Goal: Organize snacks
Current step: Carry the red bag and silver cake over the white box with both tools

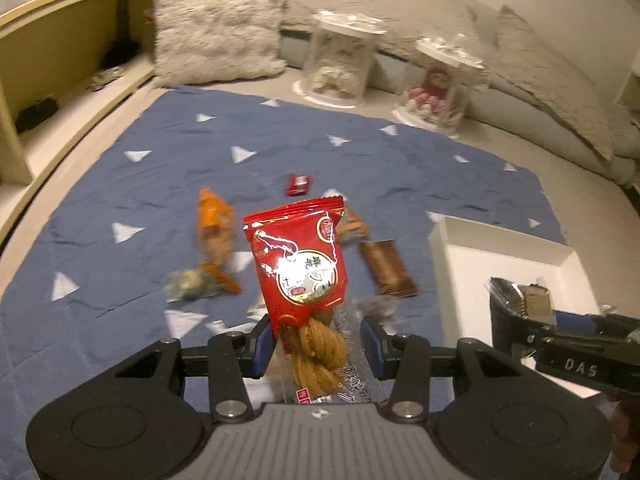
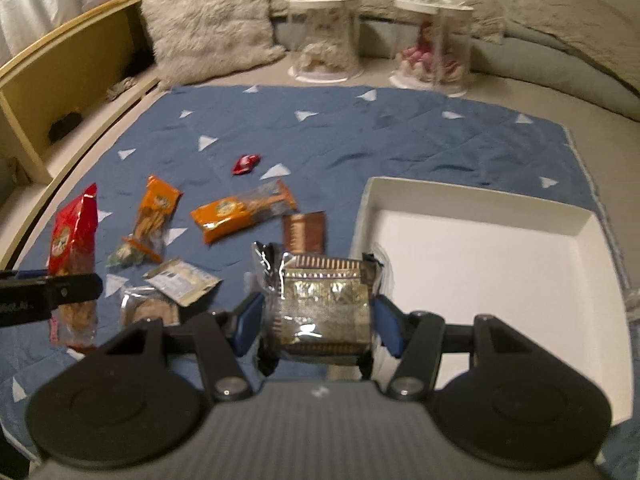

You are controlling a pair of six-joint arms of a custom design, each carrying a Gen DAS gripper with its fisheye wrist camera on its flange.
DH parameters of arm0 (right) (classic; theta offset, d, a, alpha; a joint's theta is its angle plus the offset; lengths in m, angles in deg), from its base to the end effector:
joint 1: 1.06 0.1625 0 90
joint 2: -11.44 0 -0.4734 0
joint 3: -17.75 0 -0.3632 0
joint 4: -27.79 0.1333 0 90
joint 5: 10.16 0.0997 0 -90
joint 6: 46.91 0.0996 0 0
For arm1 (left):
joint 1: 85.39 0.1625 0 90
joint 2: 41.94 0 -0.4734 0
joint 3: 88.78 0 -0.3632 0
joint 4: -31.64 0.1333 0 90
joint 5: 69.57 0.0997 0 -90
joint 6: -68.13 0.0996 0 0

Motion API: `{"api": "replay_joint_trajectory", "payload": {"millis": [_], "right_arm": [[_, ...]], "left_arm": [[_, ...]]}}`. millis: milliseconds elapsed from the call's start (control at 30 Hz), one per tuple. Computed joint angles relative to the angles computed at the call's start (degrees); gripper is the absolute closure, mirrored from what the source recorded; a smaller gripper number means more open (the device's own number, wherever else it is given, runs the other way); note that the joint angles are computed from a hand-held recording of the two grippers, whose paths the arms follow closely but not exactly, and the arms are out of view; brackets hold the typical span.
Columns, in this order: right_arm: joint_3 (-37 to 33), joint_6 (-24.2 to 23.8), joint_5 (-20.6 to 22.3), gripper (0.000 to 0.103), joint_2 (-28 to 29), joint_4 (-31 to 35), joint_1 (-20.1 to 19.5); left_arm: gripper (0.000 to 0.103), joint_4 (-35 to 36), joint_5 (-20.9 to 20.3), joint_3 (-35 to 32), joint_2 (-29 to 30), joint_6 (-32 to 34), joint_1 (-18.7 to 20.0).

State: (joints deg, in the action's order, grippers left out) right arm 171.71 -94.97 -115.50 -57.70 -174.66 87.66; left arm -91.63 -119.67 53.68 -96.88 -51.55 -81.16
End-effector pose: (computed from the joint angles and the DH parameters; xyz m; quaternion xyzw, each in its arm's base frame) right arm 0.0995 -0.3365 0.2043 0.3528 -0.8960 0.1610 0.2166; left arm -0.2686 -0.2176 0.0616 -0.0952 0.8456 -0.3906 0.3512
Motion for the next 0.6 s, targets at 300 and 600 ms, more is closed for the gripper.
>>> {"api": "replay_joint_trajectory", "payload": {"millis": [300,600], "right_arm": [[-2.1,-3.6,1.3,0.038,-6.9,4.8,-7.2],[-4.8,-6.1,2.3,0.038,-11.7,9.8,-13.6]], "left_arm": [[0.055,-16.1,5.3,-4.3,8.7,15.4,5.9],[0.055,-32.7,4.4,-9.8,17.9,30.9,12.3]]}}
